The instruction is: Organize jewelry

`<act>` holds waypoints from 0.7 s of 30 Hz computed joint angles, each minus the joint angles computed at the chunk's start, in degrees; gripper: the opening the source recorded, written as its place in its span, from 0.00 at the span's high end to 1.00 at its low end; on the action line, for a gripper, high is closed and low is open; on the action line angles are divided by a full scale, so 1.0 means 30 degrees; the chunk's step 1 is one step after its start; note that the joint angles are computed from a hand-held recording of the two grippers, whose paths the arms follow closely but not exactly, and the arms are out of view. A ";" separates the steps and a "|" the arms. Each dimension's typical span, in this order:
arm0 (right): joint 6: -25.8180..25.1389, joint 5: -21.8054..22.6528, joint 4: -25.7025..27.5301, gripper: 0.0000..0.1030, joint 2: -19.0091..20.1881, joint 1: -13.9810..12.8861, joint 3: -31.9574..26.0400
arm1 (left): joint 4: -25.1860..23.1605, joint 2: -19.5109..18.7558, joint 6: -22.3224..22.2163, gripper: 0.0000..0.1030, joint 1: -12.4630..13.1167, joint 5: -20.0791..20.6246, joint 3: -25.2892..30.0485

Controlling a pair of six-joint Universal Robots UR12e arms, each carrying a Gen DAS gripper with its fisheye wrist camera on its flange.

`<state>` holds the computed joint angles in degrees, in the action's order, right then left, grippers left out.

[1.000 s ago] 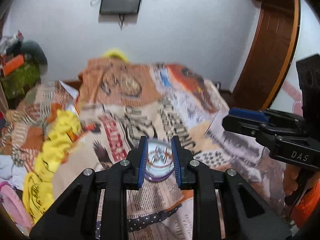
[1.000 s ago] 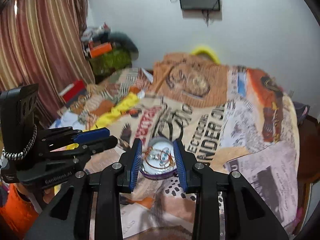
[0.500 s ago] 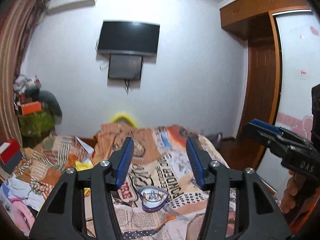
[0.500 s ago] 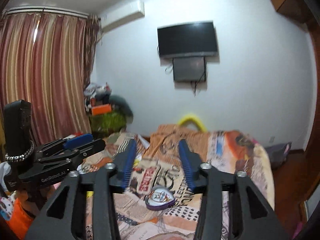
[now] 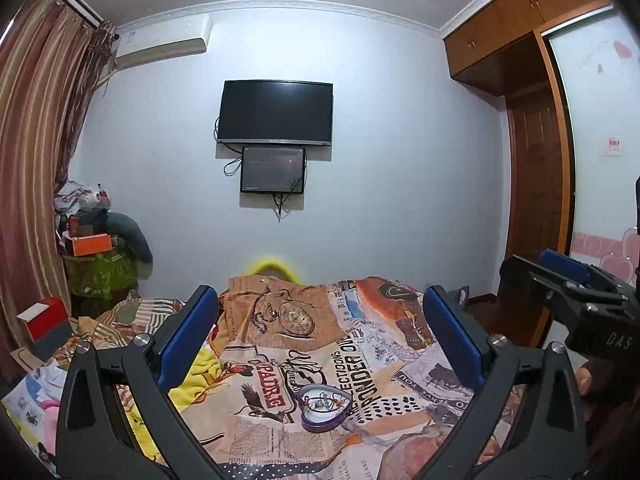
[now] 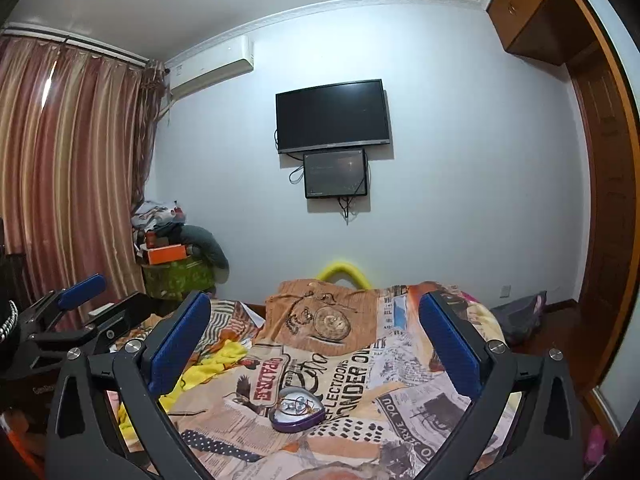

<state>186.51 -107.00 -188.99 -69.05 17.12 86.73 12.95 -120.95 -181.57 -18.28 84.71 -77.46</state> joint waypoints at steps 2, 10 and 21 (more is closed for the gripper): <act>0.0083 0.0016 -0.0040 0.00 -0.0082 -0.0015 0.0158 | 0.0058 0.0028 0.0097 0.00 -0.0054 0.0120 -0.0090; -0.0086 -0.0153 0.0114 0.00 -0.0215 0.0105 0.0477 | 0.0008 -0.0008 0.0173 0.00 -0.0136 0.0162 -0.0070; 0.0352 0.0176 0.0546 0.00 -0.0447 -0.0072 0.0675 | -0.0060 0.0016 0.0137 0.00 -0.0136 0.0184 -0.0115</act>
<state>187.57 -106.47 -187.35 -70.39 16.90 88.76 12.77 -120.90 -181.15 -18.69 85.26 -77.81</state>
